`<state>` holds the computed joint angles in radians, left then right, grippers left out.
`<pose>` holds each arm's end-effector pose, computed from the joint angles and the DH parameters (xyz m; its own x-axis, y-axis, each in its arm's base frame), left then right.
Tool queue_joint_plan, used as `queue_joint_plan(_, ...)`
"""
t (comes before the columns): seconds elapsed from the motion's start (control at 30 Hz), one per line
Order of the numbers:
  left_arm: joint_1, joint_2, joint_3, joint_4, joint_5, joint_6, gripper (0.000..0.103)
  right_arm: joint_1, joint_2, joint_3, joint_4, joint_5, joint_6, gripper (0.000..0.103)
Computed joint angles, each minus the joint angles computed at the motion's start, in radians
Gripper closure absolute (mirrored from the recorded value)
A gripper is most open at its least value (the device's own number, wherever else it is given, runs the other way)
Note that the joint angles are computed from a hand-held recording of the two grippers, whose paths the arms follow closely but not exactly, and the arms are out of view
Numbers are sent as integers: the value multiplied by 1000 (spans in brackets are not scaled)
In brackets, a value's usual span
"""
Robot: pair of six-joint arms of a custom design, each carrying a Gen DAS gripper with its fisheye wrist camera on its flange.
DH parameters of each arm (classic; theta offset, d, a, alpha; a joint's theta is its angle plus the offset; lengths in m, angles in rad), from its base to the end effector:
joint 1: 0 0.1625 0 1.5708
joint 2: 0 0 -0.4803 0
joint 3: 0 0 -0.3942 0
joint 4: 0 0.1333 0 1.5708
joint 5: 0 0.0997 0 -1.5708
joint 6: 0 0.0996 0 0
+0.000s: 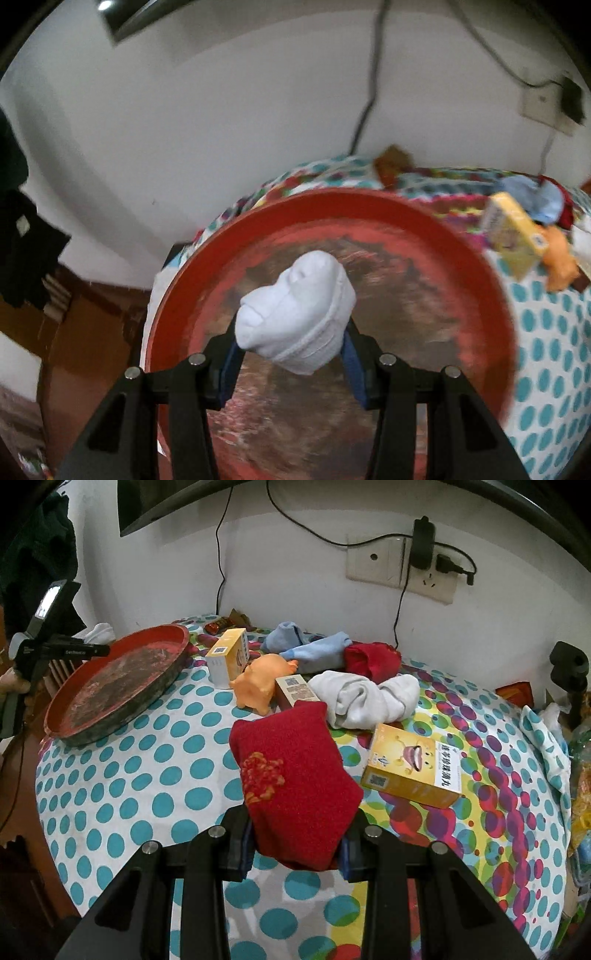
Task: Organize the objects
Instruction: 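Carry the white sock with the left gripper toward the tray while the right carries the red pouch, then release the white sock onto the tray while the right gripper drops the red pouch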
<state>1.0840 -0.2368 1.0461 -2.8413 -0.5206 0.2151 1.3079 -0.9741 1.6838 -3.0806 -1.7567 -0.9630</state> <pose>-0.2036 -0.8542 -0.0101 -0.5165 0.0629 -0.8540 0.5416 0.7964 -0.2689 -0.0732 -0.7141 0.3063 -0.6709 -0.3333 0.6625 -0.6474 0.6989 -0.3040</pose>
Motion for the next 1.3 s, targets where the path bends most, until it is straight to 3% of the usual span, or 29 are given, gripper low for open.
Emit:
queue_joint_plan(0.3, 56, 0, -19, 33, 9, 1, 49, 49, 49, -23, -5, -38, -24, 71)
queue_joint_plan(0.53, 70, -15, 2, 54, -29, -14, 38, 82, 83, -29, -8, -48, -43, 71)
queue_joint_plan(0.77, 62, -77, 91, -2, -70, -54, 37, 119, 120, -54, 2, -40, -68, 71)
queue_joint_plan(1.03, 21, -142, 235, -162, -11, -9, 37, 192, 212, -131, 30, -22, -116, 71)
queue_joint_plan(1.3, 0, -207, 351, -185, 14, -62, 37, 246, 325, -261, 124, -49, -91, 71)
